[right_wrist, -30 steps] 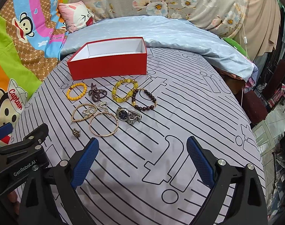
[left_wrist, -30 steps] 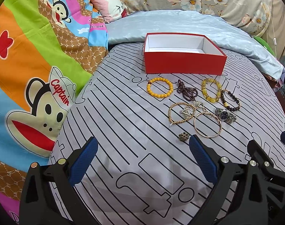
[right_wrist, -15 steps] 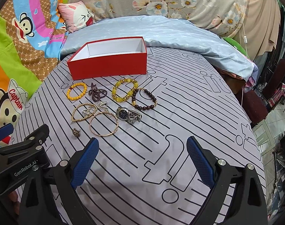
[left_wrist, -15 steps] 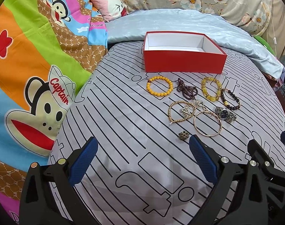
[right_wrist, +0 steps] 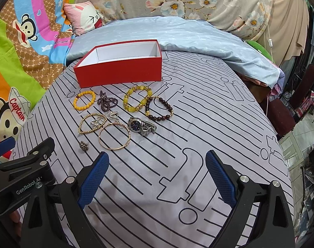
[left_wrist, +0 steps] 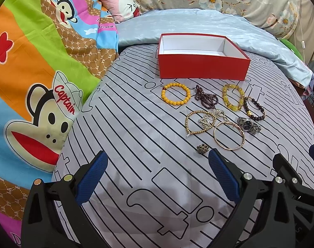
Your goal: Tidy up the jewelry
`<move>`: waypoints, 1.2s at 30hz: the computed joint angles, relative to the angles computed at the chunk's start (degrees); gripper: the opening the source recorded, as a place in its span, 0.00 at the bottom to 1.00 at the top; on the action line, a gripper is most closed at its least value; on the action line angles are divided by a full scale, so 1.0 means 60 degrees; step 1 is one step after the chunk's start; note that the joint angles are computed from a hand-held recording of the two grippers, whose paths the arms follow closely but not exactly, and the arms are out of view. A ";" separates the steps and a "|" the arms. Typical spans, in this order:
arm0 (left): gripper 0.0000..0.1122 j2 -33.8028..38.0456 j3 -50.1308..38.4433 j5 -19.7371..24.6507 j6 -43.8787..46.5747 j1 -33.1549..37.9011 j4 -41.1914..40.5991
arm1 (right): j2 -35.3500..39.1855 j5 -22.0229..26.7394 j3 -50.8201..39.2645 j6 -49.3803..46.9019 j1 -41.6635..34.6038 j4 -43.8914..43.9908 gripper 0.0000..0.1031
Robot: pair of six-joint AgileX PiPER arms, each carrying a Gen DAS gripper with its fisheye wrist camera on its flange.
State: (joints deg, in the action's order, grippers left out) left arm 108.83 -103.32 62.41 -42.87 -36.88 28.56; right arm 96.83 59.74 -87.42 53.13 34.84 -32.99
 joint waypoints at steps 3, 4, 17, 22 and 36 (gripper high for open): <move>0.85 0.0017 -0.0016 0.0013 0.0009 0.0001 -0.0012 | -0.0002 -0.0008 0.0015 0.0000 -0.0005 0.0008 0.90; 0.85 0.0021 -0.0005 0.0011 0.0002 -0.0003 -0.0012 | 0.0014 -0.0001 -0.0008 -0.0007 -0.0005 0.0011 0.90; 0.85 0.0025 -0.0012 0.0010 0.0012 0.0003 -0.0012 | 0.0021 -0.0013 0.0018 0.0031 -0.0004 -0.0027 0.90; 0.85 0.0020 -0.0001 -0.0002 0.0005 0.0004 -0.0016 | 0.0031 -0.0008 -0.0006 0.0008 -0.0009 -0.0015 0.90; 0.85 0.0109 -0.0147 0.0041 0.0094 0.0021 -0.0101 | 0.0034 -0.0025 -0.0016 0.0004 -0.0021 0.0009 0.90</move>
